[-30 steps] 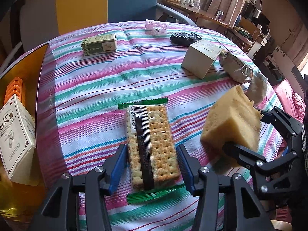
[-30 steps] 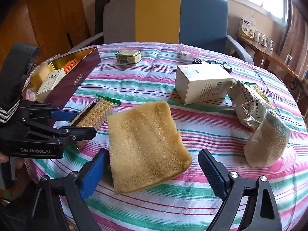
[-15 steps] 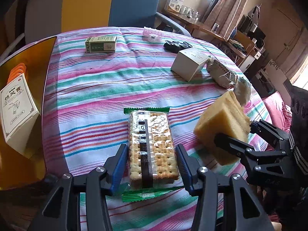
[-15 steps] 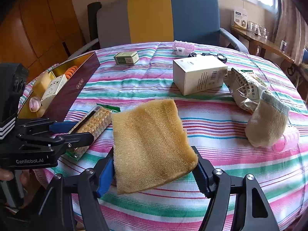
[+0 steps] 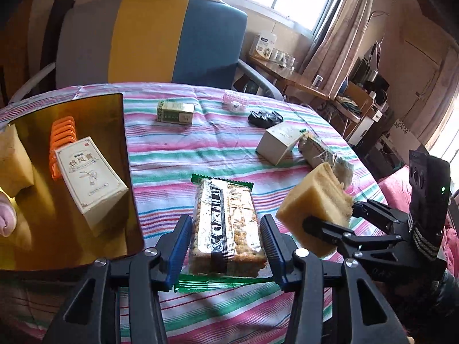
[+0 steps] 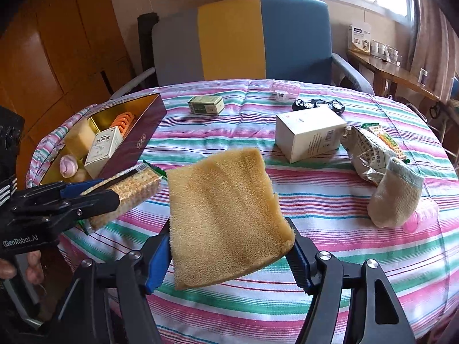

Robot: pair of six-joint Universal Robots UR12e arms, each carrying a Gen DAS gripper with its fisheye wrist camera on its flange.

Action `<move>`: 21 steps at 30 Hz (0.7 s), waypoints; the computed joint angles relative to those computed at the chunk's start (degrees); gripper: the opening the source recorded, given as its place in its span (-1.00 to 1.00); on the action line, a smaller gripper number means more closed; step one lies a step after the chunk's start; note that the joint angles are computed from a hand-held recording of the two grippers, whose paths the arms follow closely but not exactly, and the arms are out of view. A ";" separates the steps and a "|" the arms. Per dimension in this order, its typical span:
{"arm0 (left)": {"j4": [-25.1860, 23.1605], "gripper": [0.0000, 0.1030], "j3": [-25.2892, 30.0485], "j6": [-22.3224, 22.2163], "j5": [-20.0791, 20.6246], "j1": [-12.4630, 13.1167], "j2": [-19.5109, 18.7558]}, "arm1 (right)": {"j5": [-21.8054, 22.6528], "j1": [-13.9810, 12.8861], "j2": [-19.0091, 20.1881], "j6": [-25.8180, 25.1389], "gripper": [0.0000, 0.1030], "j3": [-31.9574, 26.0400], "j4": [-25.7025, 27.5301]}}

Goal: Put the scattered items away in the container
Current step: 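Carry the sponge and cracker pack over the gold tin and open both grippers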

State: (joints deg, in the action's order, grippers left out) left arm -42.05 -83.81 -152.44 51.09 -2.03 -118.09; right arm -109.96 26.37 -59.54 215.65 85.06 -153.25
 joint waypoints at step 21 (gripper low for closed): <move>10.87 -0.03 3.83 -19.31 9.55 6.46 -4.24 | 8.96 1.31 11.57 -17.21 0.37 -22.46 3.73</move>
